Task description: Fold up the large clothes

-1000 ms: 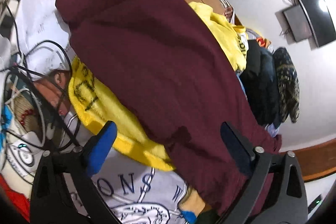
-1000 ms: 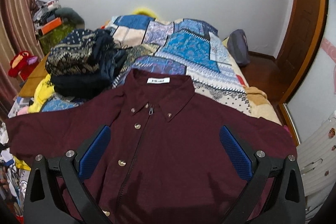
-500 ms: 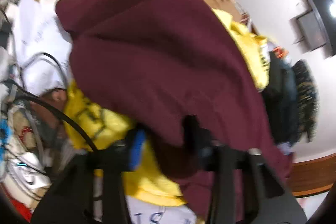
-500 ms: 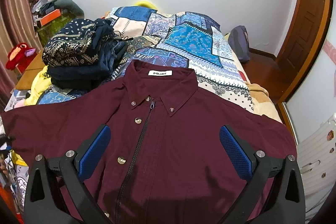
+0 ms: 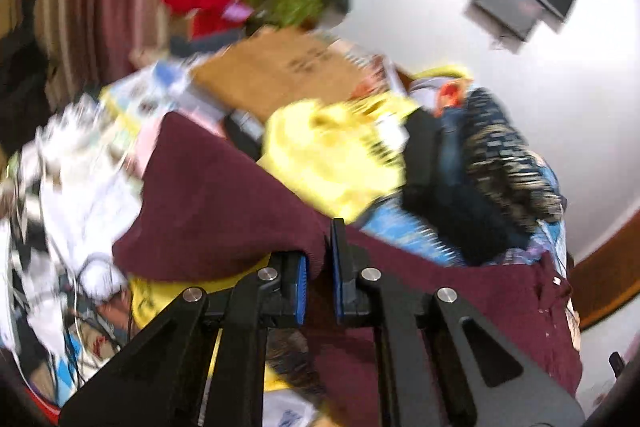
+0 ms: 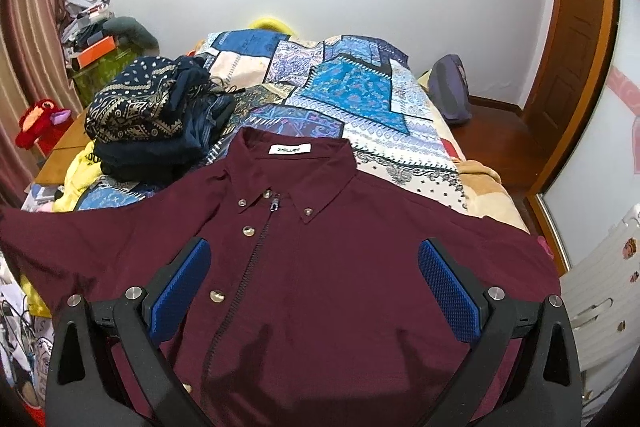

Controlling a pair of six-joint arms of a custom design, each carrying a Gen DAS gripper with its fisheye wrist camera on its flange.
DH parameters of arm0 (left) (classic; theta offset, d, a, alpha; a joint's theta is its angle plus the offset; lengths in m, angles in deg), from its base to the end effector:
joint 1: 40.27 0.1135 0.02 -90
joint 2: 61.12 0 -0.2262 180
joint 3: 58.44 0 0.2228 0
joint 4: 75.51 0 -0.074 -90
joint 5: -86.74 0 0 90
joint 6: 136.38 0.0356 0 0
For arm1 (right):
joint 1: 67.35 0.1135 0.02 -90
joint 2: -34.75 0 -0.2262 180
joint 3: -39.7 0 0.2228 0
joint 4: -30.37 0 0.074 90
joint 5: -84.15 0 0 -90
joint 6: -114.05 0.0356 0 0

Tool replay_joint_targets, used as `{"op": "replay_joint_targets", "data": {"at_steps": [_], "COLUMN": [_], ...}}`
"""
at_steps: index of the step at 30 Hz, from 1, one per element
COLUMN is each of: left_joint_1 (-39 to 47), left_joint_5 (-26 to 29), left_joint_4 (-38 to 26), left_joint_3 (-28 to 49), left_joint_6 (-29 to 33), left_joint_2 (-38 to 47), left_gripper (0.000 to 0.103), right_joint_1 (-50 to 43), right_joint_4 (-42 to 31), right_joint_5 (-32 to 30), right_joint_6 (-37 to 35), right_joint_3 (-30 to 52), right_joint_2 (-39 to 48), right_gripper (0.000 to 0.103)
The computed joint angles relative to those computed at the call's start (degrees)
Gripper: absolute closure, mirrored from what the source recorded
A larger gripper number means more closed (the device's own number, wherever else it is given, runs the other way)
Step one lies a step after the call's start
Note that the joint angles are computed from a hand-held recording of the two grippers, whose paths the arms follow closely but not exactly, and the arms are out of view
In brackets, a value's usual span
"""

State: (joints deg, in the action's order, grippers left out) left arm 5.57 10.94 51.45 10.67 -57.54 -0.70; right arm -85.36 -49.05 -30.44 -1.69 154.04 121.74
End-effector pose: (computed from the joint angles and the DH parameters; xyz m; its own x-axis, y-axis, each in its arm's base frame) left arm 0.1499 0.1418 0.2680 -0.3668 -0.6471 -0.6684 -0.6567 0.6890 -0.3066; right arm 0.2627 -0.0698 0.3578 -0.6921 -0.1902 -0.6962 -0.2916 0.9561 0.0287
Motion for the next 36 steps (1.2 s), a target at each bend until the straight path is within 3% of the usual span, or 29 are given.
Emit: {"op": "replay_joint_targets", "data": {"at_steps": [6,11,20,28,33,36], "left_joint_1": [-26.1,-46.2,-69.3,-75.9,-76.3,-75.2], "left_joint_5": [-14.6,-21.6,-23.8,-19.1,-19.4,-21.2], "left_joint_4": [-0.4,0.4,-0.4,-1.8,-3.2,-3.9], "left_joint_3": [10.5,19.9,30.1,28.8,25.0,21.9], "left_joint_6": [-6.0,-8.4,-10.7,-13.6,-13.9,-13.4], "left_joint_2": [0.1,9.7,31.1,39.0,33.4,26.4], "left_gripper": [0.095,0.095,0.095,0.091,0.068,0.063], "right_joint_1": [-5.3,-9.6,-14.4,-15.3,-13.4,-11.2], "right_joint_4": [0.5,-0.6,-1.2,-2.5,-3.1,-3.4], "right_joint_5": [-3.8,-6.6,-7.0,-6.7,-6.0,-6.1], "right_joint_6": [-2.5,-3.8,-8.5,-12.6,-13.9,-14.2], "right_joint_3": [0.2,1.9,1.3,0.2,-0.2,0.4], "right_joint_2": [0.2,2.1,2.9,3.4,2.4,1.6], "right_gripper": [0.0,0.0,0.0,0.0,0.0,0.0]}}
